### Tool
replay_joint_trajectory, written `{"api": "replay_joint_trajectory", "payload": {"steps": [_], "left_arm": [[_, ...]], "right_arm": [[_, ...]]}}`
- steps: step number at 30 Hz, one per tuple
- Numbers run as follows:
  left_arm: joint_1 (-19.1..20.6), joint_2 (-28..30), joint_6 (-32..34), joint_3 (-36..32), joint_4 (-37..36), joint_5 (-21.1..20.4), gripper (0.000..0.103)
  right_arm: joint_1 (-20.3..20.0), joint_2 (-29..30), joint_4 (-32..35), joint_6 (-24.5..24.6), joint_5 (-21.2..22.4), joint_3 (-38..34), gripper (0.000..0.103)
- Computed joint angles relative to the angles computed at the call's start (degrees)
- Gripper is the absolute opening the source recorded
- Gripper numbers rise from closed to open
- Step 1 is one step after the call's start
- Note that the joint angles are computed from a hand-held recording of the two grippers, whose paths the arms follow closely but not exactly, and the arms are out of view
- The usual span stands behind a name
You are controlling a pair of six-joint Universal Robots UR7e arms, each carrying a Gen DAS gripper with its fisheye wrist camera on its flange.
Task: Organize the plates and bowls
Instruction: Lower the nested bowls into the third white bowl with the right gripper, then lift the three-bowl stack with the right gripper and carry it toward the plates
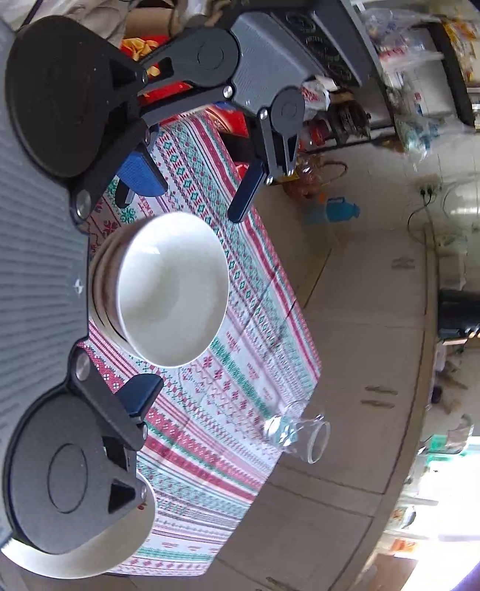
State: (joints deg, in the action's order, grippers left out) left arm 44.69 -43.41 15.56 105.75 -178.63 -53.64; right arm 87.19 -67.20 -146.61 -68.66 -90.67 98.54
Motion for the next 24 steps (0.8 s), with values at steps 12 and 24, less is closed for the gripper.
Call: {"api": "replay_joint_trajectory", "payload": {"steps": [12, 24], "left_arm": [[4.28, 1.22, -0.76, -3.34, 8.15, -2.58, 0.1], [6.67, 3.07, 3.4, -7.31, 11.43, -6.58, 0.1]], "right_arm": [[-2.29, 1.55, -2.54, -6.86, -3.87, 2.22, 0.103], [-2.71, 4.91, -4.84, -8.98, -5.3, 0.39, 0.103]]}}
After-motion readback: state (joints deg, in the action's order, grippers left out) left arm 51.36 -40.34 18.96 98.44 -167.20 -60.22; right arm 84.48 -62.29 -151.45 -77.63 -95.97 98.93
